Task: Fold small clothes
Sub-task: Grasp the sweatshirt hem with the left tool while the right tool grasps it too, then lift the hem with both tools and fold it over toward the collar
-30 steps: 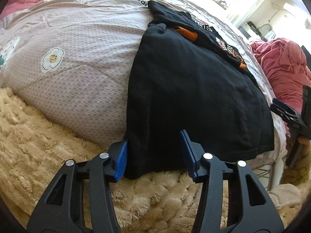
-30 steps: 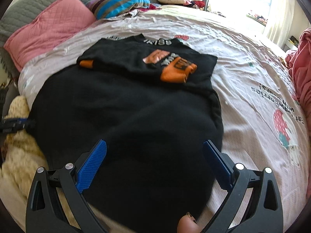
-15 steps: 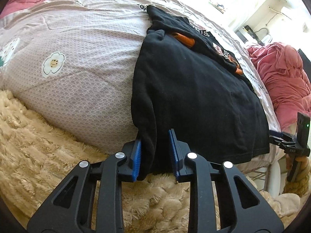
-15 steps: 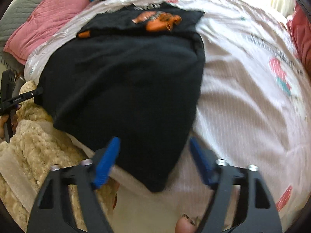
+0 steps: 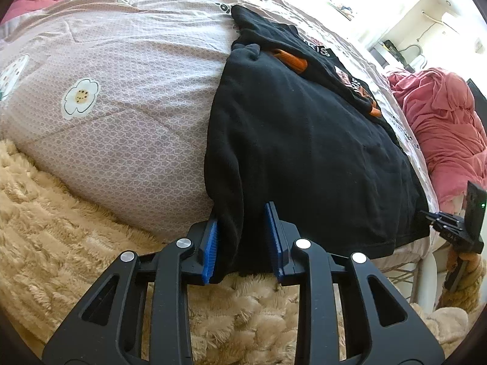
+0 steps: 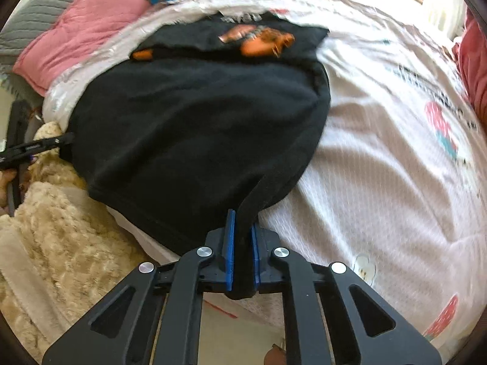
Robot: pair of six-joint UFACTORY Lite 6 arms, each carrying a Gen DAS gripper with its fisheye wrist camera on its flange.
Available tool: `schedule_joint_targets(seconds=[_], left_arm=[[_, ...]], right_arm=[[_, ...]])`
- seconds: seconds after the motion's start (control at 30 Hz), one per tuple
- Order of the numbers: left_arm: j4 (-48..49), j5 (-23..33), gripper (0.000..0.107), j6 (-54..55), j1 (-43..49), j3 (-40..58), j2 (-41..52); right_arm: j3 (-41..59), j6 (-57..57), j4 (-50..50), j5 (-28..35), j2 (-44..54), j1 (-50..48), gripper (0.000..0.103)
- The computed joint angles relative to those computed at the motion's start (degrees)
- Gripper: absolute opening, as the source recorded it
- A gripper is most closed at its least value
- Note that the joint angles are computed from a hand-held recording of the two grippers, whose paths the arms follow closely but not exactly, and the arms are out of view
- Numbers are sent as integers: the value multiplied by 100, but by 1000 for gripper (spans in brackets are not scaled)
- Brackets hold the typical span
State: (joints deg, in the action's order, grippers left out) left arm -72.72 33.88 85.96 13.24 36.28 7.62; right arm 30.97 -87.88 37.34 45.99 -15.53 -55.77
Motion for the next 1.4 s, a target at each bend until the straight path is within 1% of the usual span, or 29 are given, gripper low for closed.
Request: schedule_joint_targets(seconds=[0.13, 0.2, 0.23, 0.37, 0.47, 0.53, 0.7, 0.87, 0.93, 1.07, 1.23, 1.4], left_arm=[[52, -120, 16, -159, -95, 18, -68], [39, -155, 10, -158, -125, 20, -124], [30, -126, 8, -137, -103, -2, -176], [51, 191, 6, -137, 102, 30, -378], [153, 517, 5, -308, 299, 209, -493], [214, 630, 5, -433, 348, 313, -628], [319, 914, 4, -781, 431, 581, -972], [311, 1067, 4, -1028, 545, 950, -997], [276, 955, 4, -1101, 443, 1026, -1038], [275, 904, 4, -1268, 289, 1322, -927], [314, 813, 4, -1541, 133, 1805, -659], [599, 317, 4, -1982, -291, 2297, -542]], right_arm=[[339, -225, 525, 663, 154, -152, 7], [515, -299, 685, 906, 255, -238, 7], [591, -345, 777, 1019, 294, -288, 7], [1044, -475, 1239, 1659, 558, -640, 7], [1305, -502, 1447, 1946, 684, -840, 7], [1459, -582, 1638, 2101, 781, -977, 7], [1608, -632, 1991, 2193, 861, -1107, 7], [1807, -628, 2437, 2402, 1021, -1292, 7], [1890, -637, 2633, 2462, 1067, -1329, 7], [2069, -580, 2981, 2535, 1274, -1286, 7], [2241, -570, 3430, 2327, 1490, -979, 6], [2551, -480, 3702, 2129, 1750, -713, 6]])
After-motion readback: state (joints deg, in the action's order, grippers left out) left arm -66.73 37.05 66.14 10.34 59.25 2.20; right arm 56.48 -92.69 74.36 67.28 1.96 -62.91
